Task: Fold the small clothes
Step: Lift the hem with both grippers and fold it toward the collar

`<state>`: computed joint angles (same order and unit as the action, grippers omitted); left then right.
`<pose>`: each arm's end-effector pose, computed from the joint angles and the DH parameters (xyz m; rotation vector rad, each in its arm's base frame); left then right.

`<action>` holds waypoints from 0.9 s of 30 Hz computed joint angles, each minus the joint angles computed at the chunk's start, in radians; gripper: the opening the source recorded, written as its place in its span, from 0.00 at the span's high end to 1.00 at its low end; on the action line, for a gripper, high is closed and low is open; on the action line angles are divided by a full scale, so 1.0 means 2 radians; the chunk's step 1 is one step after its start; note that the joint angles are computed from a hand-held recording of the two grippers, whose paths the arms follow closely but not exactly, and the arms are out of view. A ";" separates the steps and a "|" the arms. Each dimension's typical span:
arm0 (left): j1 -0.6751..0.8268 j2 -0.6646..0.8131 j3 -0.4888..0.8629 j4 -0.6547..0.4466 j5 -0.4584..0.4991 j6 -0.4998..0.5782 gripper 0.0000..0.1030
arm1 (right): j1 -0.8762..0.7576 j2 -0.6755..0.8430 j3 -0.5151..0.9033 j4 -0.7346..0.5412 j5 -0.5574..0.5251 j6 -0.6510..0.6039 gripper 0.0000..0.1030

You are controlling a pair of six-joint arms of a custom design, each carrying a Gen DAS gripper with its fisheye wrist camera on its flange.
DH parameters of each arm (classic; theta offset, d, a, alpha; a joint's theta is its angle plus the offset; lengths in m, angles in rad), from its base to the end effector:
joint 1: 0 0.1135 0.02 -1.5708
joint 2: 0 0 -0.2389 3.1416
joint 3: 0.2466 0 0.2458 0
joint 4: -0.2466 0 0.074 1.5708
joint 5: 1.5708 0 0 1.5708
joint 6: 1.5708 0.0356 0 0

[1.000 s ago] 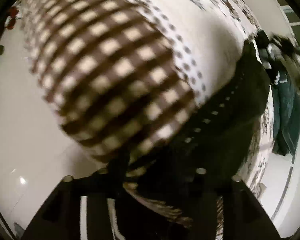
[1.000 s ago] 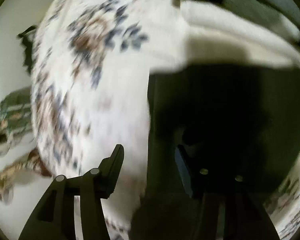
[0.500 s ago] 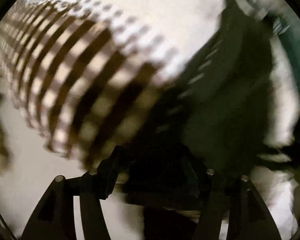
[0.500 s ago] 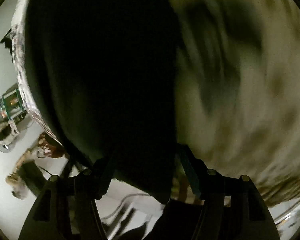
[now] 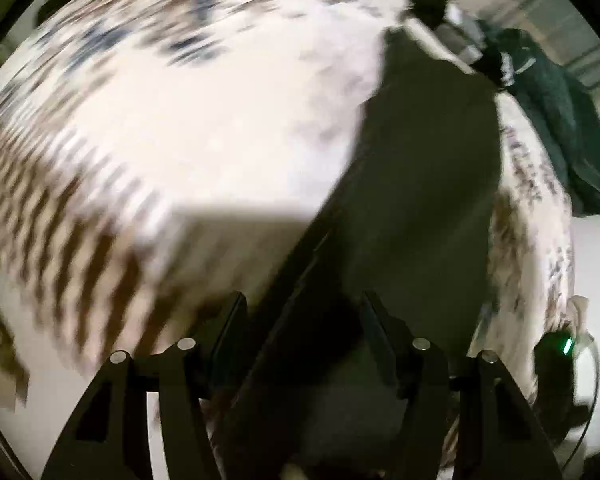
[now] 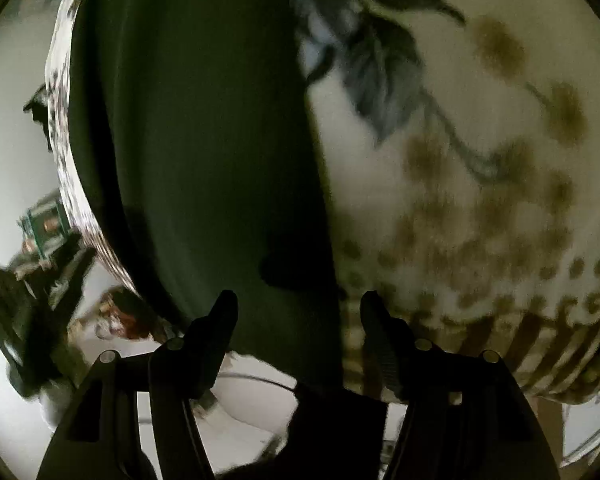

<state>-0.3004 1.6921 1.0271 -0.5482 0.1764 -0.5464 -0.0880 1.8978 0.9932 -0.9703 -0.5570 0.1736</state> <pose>0.2959 -0.0982 0.1486 -0.3049 2.8388 -0.4421 0.2607 -0.0041 0.0900 -0.4729 -2.6808 -0.7591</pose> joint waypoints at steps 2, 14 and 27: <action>-0.005 0.073 0.064 0.020 0.003 0.015 0.45 | -0.011 0.002 0.000 0.008 0.004 0.007 0.36; 0.102 0.207 0.238 -0.103 0.058 0.187 0.46 | -0.096 -0.043 -0.040 -0.010 0.038 0.009 0.36; 0.013 0.024 -0.060 -0.036 0.120 0.157 0.95 | -0.088 -0.073 -0.126 0.071 0.007 0.043 0.47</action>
